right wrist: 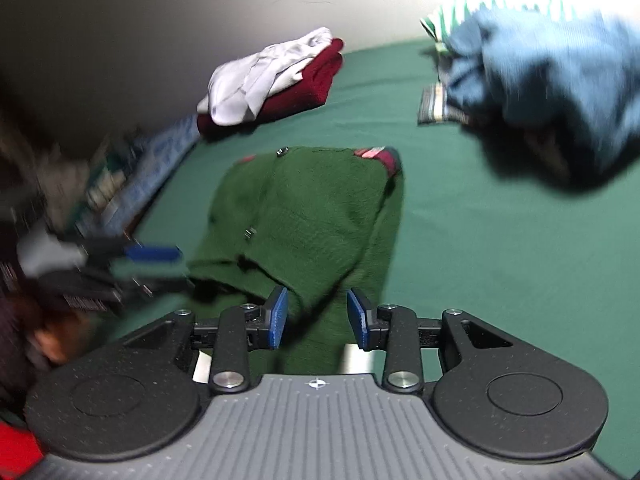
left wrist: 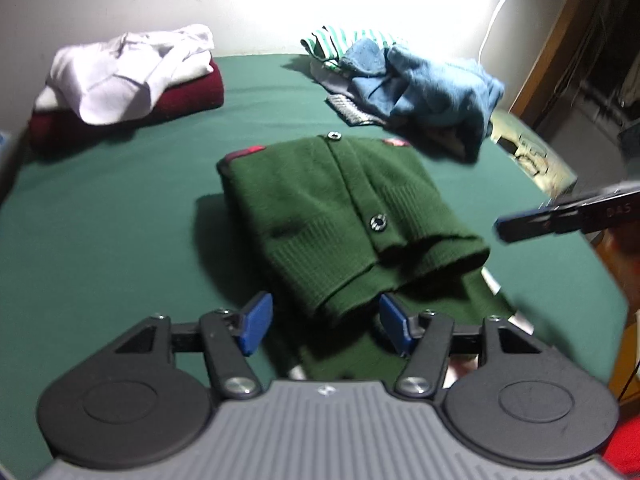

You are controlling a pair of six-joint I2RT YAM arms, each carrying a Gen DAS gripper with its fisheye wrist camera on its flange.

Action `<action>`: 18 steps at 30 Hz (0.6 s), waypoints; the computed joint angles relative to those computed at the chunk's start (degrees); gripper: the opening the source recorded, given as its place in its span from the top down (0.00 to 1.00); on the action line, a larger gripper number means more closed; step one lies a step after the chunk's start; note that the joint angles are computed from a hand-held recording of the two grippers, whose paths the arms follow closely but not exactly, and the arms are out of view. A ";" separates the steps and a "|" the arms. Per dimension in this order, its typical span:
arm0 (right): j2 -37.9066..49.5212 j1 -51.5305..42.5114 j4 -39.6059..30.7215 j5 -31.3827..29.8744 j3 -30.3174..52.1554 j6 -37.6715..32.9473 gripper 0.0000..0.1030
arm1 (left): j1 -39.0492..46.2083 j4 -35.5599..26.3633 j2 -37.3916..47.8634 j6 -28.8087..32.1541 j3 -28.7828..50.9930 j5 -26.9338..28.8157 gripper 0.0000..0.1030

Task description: Fold clothes

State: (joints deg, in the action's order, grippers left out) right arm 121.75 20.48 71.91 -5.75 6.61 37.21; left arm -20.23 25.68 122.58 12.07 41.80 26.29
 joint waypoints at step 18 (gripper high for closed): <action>7.75 1.00 -7.87 1.69 13.07 10.05 0.59 | 0.57 -9.02 7.18 -7.06 12.76 5.79 0.37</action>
